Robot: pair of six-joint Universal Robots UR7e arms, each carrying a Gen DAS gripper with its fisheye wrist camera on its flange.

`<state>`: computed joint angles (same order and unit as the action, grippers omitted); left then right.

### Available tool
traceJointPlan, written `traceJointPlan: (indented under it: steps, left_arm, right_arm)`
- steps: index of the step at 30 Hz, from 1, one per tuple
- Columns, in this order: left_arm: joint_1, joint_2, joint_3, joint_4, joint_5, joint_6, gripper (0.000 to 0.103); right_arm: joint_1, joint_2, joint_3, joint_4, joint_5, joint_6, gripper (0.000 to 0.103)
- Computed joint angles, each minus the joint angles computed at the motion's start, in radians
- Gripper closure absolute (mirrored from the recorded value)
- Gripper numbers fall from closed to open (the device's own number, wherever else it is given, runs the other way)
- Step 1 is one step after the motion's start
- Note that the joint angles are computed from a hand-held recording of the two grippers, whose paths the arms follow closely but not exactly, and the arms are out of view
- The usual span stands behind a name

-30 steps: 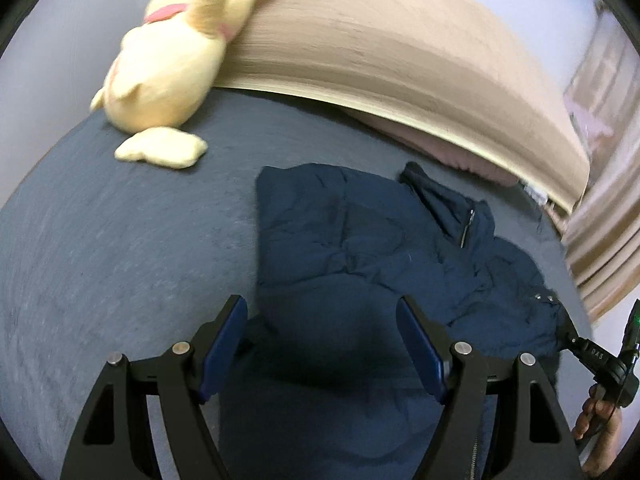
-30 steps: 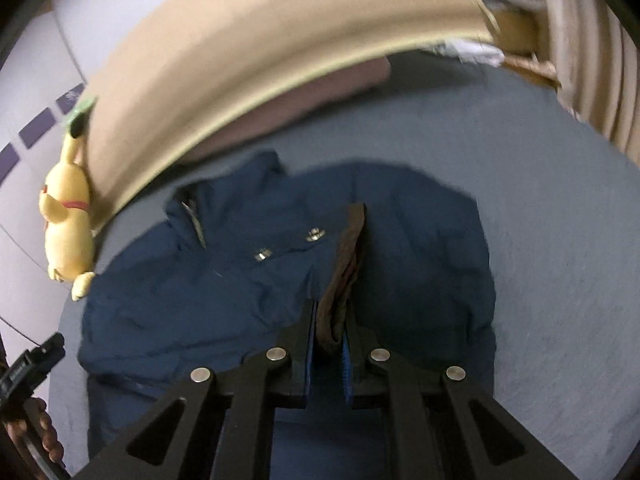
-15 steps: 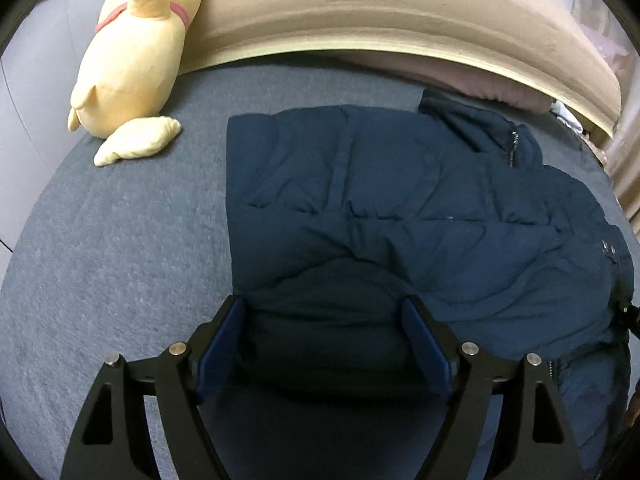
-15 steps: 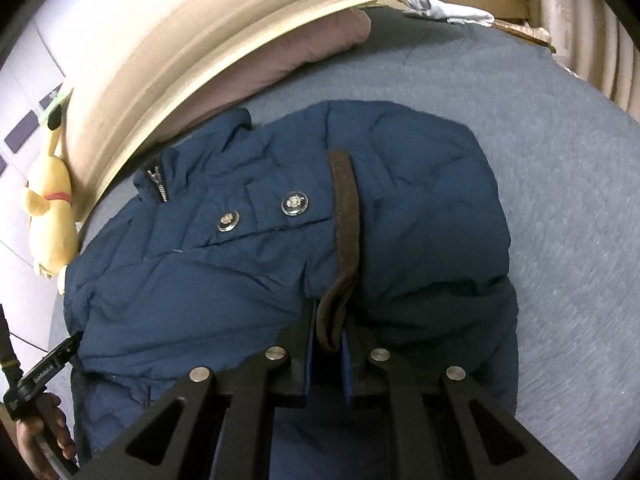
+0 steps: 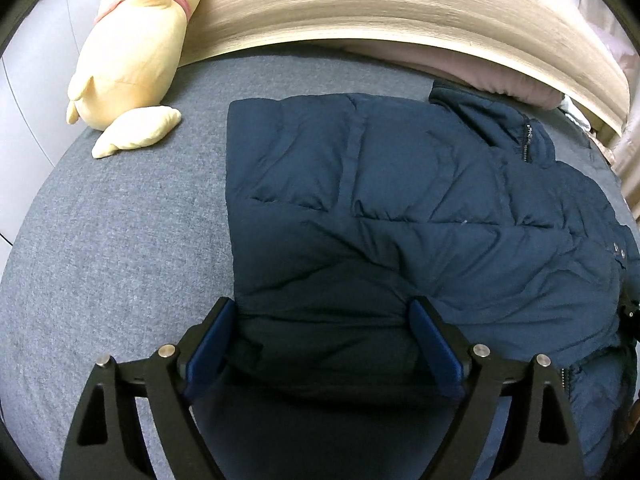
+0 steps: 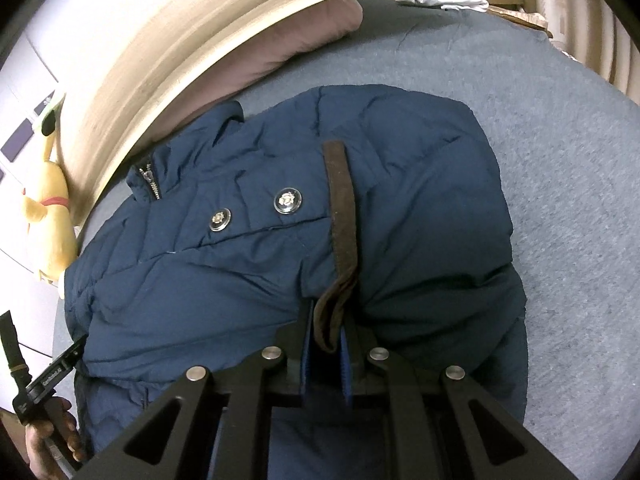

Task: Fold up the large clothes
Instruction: 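Fold the hem up toward the collar with both tools and open them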

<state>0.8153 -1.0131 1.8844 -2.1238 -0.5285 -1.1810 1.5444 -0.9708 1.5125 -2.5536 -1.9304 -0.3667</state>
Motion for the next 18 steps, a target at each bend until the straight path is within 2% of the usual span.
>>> traceJointPlan:
  steps: [7,9,10,11,13,15,18]
  left_arm:
    - [-0.005,-0.001,-0.005,0.024,0.014,-0.015,0.013]
    - [-0.017,-0.01,0.002,0.04,0.035,-0.037,0.013]
    - [-0.028,-0.012,0.003,0.065,0.06,-0.057,0.013]
    - [-0.04,-0.014,0.001,0.099,0.084,-0.074,0.013]
    - [-0.059,-0.019,0.001,0.128,0.122,-0.089,0.013]
    - [-0.076,-0.025,-0.002,0.14,0.153,-0.104,0.013]
    - [-0.102,-0.011,-0.017,0.081,0.21,-0.066,0.013]
  right_arm:
    - [-0.008,-0.011,-0.011,0.044,0.027,0.024,0.086]
    - [-0.009,-0.021,-0.014,0.061,0.033,0.032,0.076]
    - [-0.011,-0.028,-0.013,0.064,0.039,0.032,0.06]
    - [-0.014,-0.044,-0.007,0.065,0.061,0.032,0.038]
    - [-0.007,-0.07,0.015,0.033,0.063,0.017,0.019]
    - [0.012,-0.087,0.039,-0.041,0.038,-0.025,0.019]
    - [0.04,-0.099,0.053,-0.128,0.06,-0.048,0.019]
